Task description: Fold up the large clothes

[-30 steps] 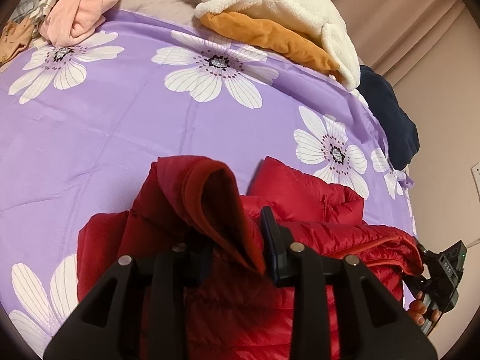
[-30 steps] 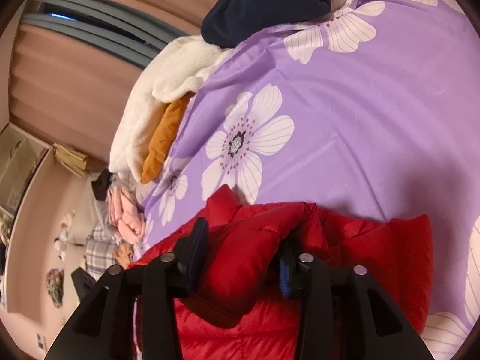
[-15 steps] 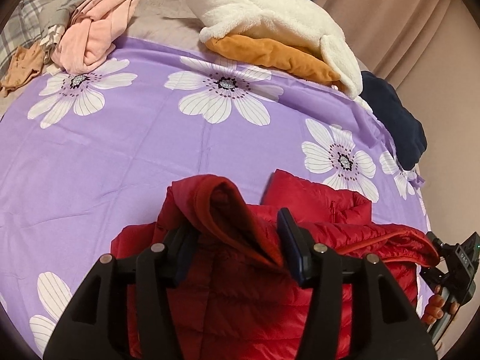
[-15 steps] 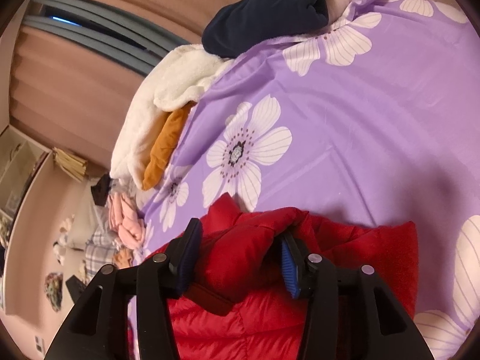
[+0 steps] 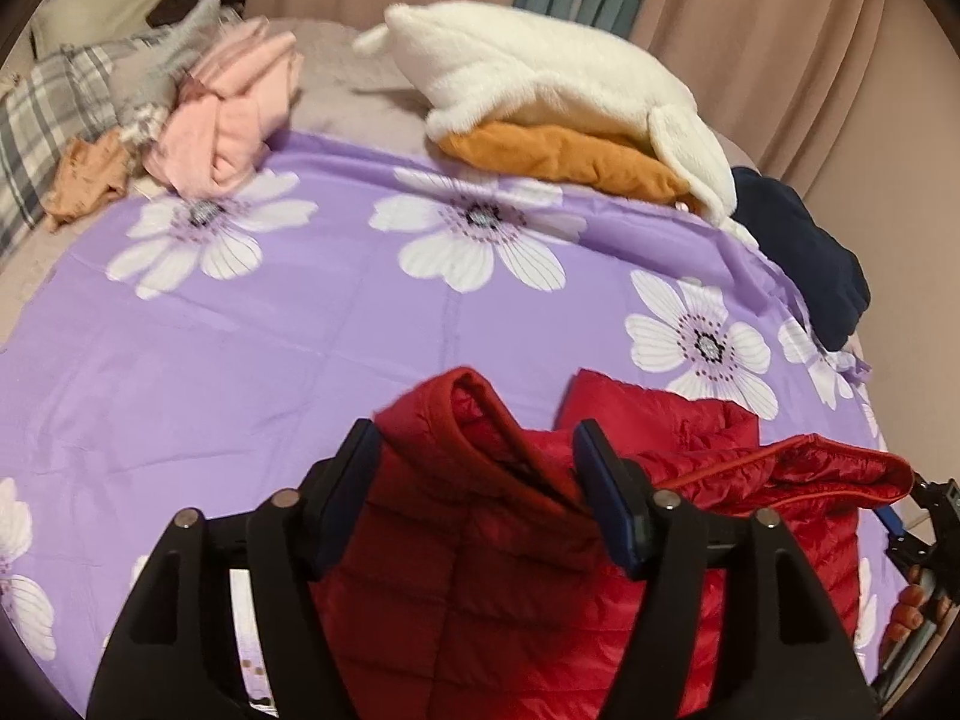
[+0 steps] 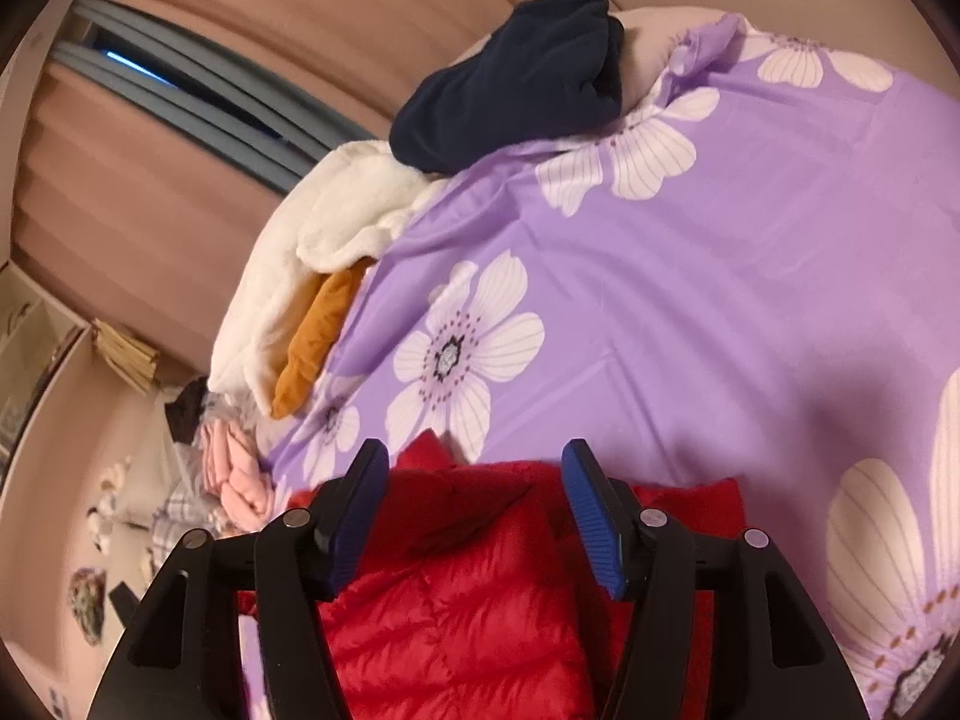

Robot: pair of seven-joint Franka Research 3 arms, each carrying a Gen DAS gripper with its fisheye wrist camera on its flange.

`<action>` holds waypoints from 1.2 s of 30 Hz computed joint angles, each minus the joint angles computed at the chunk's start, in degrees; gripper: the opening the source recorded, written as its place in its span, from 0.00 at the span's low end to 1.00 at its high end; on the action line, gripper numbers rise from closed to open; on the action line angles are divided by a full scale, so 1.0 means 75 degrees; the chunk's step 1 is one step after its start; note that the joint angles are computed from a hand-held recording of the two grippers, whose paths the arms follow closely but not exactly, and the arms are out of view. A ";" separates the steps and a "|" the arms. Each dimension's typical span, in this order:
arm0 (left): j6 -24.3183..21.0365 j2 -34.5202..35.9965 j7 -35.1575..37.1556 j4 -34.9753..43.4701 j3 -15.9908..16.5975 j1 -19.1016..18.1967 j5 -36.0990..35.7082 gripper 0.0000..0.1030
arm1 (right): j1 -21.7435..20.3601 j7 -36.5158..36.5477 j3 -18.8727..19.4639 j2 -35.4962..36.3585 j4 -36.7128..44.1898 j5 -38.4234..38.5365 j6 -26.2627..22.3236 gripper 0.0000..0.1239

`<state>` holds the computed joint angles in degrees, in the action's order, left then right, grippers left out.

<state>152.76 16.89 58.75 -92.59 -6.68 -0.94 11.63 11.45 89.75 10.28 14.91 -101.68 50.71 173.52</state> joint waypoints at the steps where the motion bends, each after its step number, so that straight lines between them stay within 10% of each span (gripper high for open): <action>1: 0.0063 -0.0074 -0.0043 -0.0083 0.0029 -0.0017 0.0068 0.68 | 0.0065 0.0061 -0.0053 -0.0062 -0.0071 -0.0123 0.0042 0.48; 10: 0.0518 -0.0902 -0.0079 -0.1139 0.0008 0.0000 0.0338 0.69 | 0.0843 0.0901 -0.0658 -0.0559 -0.0649 -0.2391 0.0227 0.48; 21: 0.0514 -0.1392 0.0542 -0.2100 -0.0152 -0.0127 0.0066 0.69 | 0.2116 0.3634 -0.1802 -0.0722 -0.0932 -0.7526 -0.0417 0.48; 36: 0.0319 -0.1184 0.1053 -0.2315 -0.0258 -0.0394 0.0046 0.69 | 0.1936 0.4862 -0.1446 -0.0645 -0.0969 -0.9260 -0.1405 0.48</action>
